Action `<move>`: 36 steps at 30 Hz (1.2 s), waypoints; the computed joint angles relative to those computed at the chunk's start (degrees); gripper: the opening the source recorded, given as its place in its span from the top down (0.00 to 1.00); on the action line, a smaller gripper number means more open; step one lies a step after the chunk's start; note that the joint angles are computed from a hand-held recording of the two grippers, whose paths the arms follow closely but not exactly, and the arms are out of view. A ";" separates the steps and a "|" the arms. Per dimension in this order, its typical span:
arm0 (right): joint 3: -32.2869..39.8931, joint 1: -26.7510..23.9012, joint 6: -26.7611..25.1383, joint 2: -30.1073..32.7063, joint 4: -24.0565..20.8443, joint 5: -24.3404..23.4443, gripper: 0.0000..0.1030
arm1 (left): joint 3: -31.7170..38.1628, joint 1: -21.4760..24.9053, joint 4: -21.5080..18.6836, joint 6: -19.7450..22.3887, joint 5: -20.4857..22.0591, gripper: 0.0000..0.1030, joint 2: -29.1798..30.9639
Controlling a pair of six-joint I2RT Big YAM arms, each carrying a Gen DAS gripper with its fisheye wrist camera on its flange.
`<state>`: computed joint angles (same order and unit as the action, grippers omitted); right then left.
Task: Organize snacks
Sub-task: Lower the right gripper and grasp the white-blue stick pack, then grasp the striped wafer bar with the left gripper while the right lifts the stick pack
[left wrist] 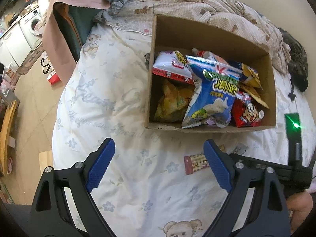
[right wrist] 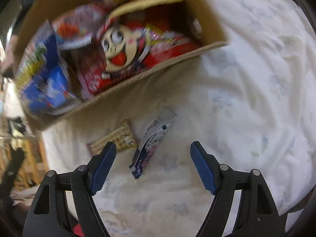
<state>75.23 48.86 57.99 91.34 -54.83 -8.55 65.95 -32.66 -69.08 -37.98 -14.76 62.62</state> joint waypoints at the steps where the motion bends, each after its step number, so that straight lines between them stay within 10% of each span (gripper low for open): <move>1: 0.89 0.31 -0.66 0.85 -0.76 0.40 0.29 | -0.01 -0.08 -0.19 0.02 0.13 0.13 0.23; 9: 3.47 1.38 -5.59 2.45 -2.67 3.60 0.74 | -0.06 -0.01 -0.23 -0.61 1.00 0.13 0.73; 15: 5.92 2.40 -10.45 4.37 -2.18 6.59 0.80 | -0.08 0.12 -0.25 -0.43 0.17 0.13 0.36; 26: 8.29 6.71 -22.33 5.59 -0.01 -4.78 0.82 | -0.76 2.79 -1.14 -1.29 -0.47 0.13 -0.75; 36: -0.58 3.53 -9.75 -4.90 6.63 0.22 0.82 | -1.57 2.77 -3.57 -1.64 5.55 0.13 2.08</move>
<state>74.66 52.39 48.25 86.43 -48.20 -8.33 64.39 -29.88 -72.64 -39.62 -9.21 64.70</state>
